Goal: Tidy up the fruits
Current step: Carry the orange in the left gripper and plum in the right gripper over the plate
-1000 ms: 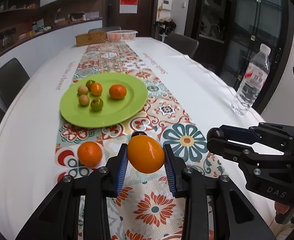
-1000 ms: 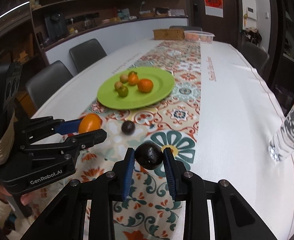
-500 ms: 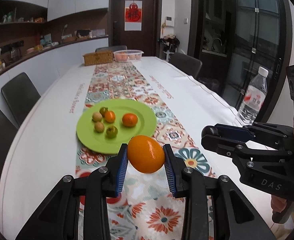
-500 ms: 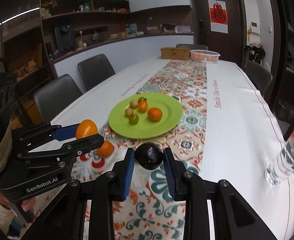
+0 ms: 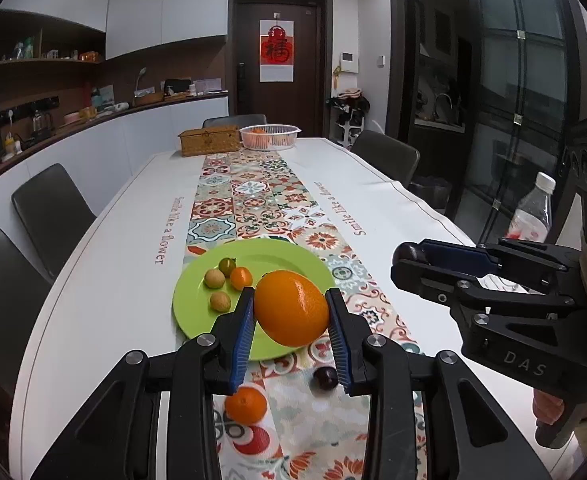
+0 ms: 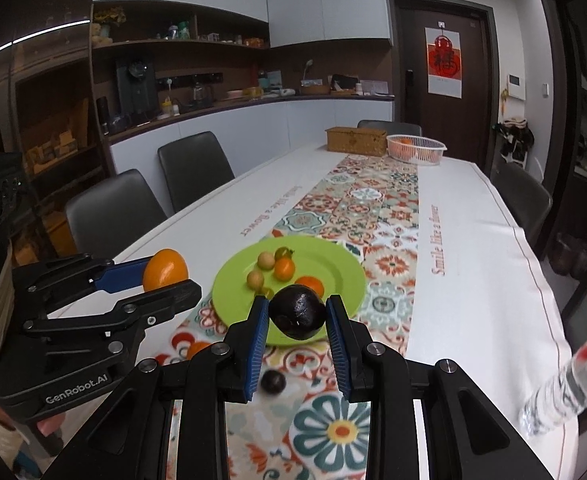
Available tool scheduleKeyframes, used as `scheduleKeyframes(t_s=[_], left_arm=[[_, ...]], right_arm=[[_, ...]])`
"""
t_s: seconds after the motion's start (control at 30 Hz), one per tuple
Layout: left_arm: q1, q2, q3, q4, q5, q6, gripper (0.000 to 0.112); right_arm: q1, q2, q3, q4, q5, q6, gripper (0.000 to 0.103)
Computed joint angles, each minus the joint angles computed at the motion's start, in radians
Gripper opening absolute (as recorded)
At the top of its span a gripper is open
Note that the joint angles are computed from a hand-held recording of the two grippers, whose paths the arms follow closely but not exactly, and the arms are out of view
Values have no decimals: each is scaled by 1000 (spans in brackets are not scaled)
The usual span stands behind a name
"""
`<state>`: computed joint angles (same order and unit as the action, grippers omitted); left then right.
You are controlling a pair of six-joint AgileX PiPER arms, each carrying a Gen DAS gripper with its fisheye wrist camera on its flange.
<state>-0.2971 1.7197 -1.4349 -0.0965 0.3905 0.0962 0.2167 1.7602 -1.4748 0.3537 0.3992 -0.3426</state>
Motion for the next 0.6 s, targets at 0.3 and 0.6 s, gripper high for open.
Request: scheduleKeyframes(t_s=[0.3,0.6], left_arm=[[37,117,-161,-23,77,7,34],[74,257,-338,-60,164,24,34]], right_arm=[[-3,135,-214,-79,60,55,30],[-13,338,-521,-126,190,104,30]])
